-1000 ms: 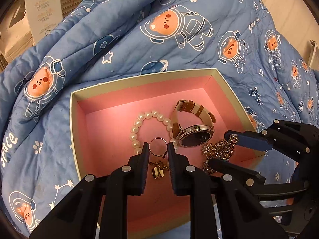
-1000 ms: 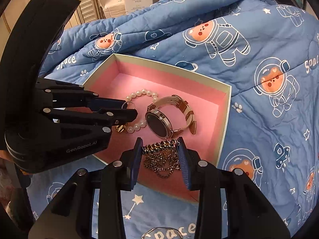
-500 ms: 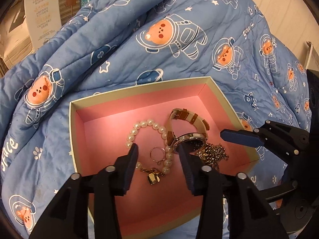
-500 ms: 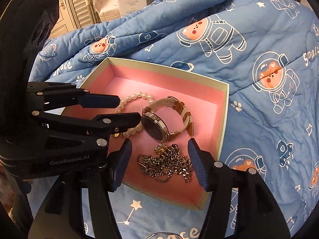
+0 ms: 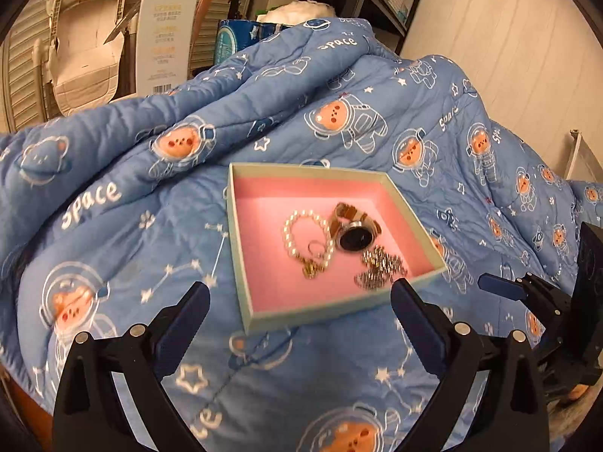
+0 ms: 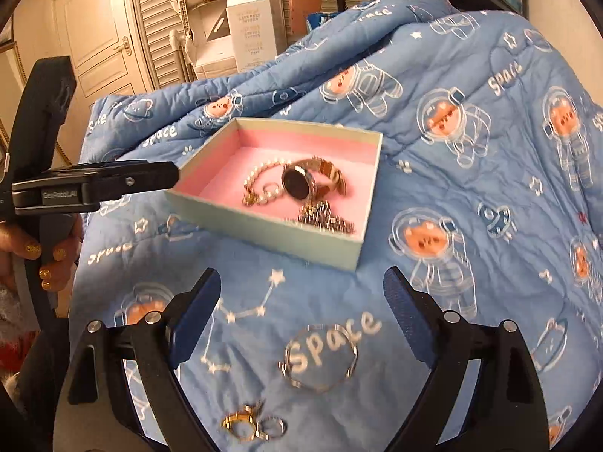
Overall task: Organize jewelry
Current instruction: 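Lift both open tools out of the box toward the remaining rings, then grasp the gold ring with the left tool while the right tool grasps a silver ring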
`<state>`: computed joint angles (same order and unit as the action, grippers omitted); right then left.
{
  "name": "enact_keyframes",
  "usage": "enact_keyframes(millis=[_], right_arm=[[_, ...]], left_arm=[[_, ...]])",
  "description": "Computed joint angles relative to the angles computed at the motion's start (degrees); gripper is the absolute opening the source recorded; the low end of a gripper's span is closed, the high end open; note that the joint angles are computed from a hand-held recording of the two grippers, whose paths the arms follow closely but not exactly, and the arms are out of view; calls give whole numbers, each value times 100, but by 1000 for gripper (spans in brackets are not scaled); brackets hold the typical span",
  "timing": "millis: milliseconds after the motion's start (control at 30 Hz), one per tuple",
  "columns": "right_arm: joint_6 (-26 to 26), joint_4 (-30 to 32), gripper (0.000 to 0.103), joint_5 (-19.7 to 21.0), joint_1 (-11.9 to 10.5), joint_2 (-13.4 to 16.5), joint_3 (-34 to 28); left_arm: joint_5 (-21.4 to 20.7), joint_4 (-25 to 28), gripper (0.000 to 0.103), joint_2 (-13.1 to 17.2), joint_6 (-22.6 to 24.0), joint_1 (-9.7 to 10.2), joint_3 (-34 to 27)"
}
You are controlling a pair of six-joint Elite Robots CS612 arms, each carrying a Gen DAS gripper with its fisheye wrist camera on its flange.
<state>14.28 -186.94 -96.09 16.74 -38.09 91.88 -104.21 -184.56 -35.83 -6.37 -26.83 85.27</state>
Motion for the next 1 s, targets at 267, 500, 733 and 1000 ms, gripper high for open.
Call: enact_keyframes(millis=[267, 500, 733, 1000], right_arm=[[296, -426, 79, -275, 162, -164, 817], [390, -542, 61, -248, 234, -194, 1102], [595, -691, 59, -221, 236, -190, 1173], [782, -705, 55, -276, 170, -256, 1287]], left_arm=[[-71, -676, 93, -299, 25, -150, 1127], [77, -879, 74, -452, 995, -507, 1665], [25, -621, 53, -368, 1312, -700, 1577], [-1, -408, 37, -286, 1556, -869, 1398]])
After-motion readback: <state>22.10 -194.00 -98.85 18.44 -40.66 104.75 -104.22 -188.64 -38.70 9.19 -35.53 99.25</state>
